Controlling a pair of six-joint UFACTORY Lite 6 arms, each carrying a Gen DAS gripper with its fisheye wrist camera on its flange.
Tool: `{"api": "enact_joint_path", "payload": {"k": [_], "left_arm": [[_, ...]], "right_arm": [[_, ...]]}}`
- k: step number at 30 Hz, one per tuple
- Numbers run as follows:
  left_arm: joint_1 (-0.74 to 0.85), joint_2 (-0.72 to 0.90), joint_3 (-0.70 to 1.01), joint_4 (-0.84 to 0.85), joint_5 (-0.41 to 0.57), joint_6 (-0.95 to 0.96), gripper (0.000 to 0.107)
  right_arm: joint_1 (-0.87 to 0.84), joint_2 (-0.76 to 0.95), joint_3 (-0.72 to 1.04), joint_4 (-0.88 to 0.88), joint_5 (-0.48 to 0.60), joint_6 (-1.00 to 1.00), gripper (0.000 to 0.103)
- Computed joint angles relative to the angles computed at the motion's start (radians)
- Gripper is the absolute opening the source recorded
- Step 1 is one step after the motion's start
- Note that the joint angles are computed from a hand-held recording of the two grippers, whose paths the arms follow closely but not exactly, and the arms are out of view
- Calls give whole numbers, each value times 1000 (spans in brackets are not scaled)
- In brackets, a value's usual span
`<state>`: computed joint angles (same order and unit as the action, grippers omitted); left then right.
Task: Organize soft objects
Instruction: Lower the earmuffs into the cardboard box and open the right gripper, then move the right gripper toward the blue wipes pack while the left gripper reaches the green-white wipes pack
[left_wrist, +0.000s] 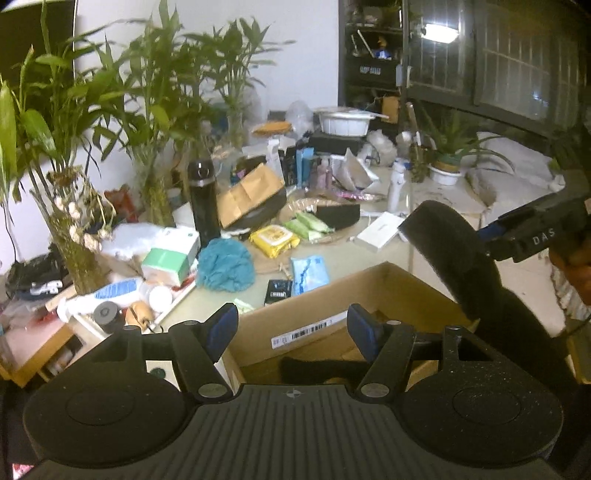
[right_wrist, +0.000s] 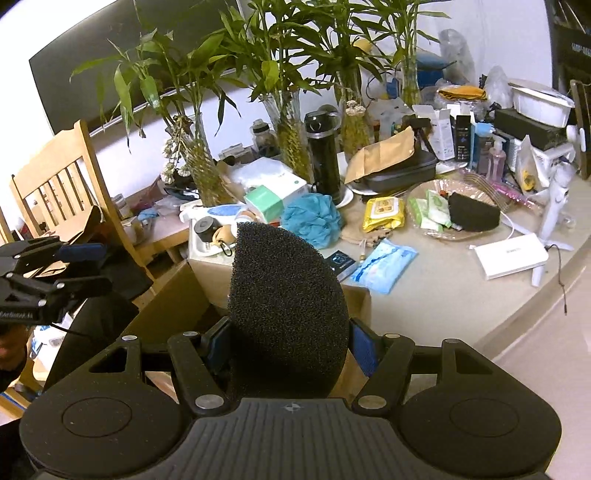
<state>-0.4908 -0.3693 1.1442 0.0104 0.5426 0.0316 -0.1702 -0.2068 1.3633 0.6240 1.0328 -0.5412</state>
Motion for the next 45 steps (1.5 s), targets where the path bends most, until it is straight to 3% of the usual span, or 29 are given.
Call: {"api": "enact_joint_path", "payload": {"k": [4,12,28,29,31,32,37,45], "left_arm": [[-32,-40,-54,140,-54,-152,66],[28,-24,-62,32,-45,-71,66],[68,80,13,14,25,-74,66],[76,92,24,-4,33,-62,66],[100,110,35,-56,41,-19,66],[112,120,41,-80,46,5,66],[152,158,61,-128,62,54,66],[187,238,134,-175,54,99,66]], "right_arm": [[28,20,30,-31,1,21,69],[92,30,-1,-64,-21,43,69],[149,195,95,-61,-26,45,70],[159,211,102,-76,-32,53,71],[177,238,113,-120,-44,78,93],[185,246,109,-138,-55,80,96],[180,287,116,-151,-75,65,103],[166,351,187,-113,-84,26,103]]}}
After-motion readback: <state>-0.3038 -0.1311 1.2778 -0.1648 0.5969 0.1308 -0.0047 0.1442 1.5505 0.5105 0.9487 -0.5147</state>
